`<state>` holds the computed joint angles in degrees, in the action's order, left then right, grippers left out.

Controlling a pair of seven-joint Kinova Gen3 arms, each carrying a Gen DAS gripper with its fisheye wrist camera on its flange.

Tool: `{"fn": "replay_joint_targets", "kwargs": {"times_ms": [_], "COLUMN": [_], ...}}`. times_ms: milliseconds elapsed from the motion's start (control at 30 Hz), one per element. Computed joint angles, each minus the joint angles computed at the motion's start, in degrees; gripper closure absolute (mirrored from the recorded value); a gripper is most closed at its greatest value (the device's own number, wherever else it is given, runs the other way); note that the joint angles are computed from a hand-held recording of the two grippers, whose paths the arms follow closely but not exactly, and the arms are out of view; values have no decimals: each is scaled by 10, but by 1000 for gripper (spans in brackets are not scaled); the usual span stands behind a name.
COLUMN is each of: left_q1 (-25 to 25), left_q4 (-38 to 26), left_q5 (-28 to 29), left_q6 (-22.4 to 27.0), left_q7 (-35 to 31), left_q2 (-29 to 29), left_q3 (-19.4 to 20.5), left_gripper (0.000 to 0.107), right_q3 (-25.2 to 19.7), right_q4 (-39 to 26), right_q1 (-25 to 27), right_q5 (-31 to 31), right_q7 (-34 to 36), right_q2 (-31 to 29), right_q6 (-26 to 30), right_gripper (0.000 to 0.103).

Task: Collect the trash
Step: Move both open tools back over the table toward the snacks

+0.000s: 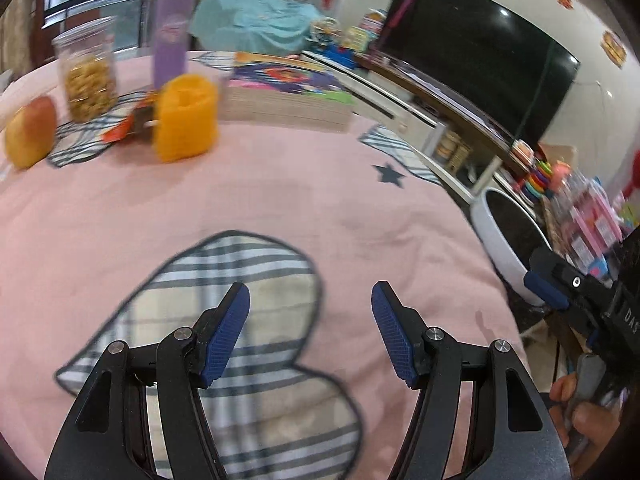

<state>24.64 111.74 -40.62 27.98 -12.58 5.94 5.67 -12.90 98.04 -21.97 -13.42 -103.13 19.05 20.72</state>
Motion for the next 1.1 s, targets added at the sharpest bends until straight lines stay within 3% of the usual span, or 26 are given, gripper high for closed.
{"fn": "replay_joint_targets", "kwargs": {"times_ms": [467, 900, 1100], "left_q1": [-96, -172, -191], "left_q4": [94, 109, 101], "left_q5": [-5, 37, 25], "left_q6": [4, -2, -3], "left_q7": [34, -40, -60], "left_q2": [-78, -96, -86], "left_q3": [23, 26, 18], "left_gripper": [43, 43, 43], "right_q3": [-31, -34, -22], "right_q4": [-71, -151, -191], "right_q1": [-50, -95, -120], "right_q5": [0, 9, 24], "right_q7": [27, 48, 45], "right_q2": [75, 141, 168], "right_q6": [16, 32, 48], "right_gripper": [14, 14, 14]}}
